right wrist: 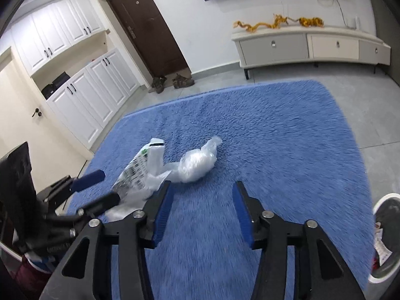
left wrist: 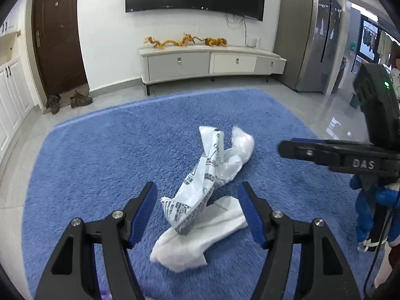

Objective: Collect trash
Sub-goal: 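Return both open tools to the white plastic bags on the rug, then grasp the white printed bag with the left tool while the right tool grasps the clear plastic bag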

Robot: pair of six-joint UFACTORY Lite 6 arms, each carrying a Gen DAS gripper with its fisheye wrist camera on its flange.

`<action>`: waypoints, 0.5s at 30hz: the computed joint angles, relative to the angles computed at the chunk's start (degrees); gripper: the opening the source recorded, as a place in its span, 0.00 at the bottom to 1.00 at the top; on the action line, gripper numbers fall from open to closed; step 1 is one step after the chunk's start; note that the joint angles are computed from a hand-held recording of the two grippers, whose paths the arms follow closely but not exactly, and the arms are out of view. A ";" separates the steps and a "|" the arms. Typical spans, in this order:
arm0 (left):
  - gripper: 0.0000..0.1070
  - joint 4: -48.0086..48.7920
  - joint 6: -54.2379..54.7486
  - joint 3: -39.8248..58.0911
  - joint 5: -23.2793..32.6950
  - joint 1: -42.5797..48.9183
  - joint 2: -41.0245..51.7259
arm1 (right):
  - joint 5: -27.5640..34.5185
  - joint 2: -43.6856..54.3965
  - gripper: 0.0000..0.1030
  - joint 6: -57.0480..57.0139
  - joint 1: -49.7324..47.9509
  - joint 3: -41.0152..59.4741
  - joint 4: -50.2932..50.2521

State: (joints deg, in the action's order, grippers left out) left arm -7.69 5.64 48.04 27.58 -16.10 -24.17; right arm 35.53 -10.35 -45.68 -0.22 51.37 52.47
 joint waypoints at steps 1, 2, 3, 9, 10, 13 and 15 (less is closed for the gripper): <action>0.60 -2.35 2.35 0.24 -0.69 0.75 1.33 | -0.83 2.18 0.49 0.16 1.00 1.03 0.73; 0.60 -3.56 3.60 0.28 -1.14 1.15 2.02 | -1.13 4.35 0.49 -0.16 1.51 2.15 1.93; 0.59 -4.60 4.78 0.42 -1.56 1.57 2.79 | -1.14 6.51 0.50 -0.70 1.82 3.33 3.45; 0.45 -16.98 18.29 1.00 -0.89 5.87 6.07 | -3.31 16.30 0.53 2.39 5.05 10.15 4.96; 0.41 -19.18 20.46 1.28 -0.30 6.60 6.66 | -3.90 17.39 0.53 3.76 5.69 11.09 3.71; 0.21 -22.32 23.32 2.17 1.41 7.83 8.11 | -5.64 20.30 0.52 8.25 8.11 13.68 -0.18; 0.12 -24.26 24.65 2.68 2.65 8.91 9.27 | -6.52 20.68 0.37 8.79 9.26 14.34 -0.60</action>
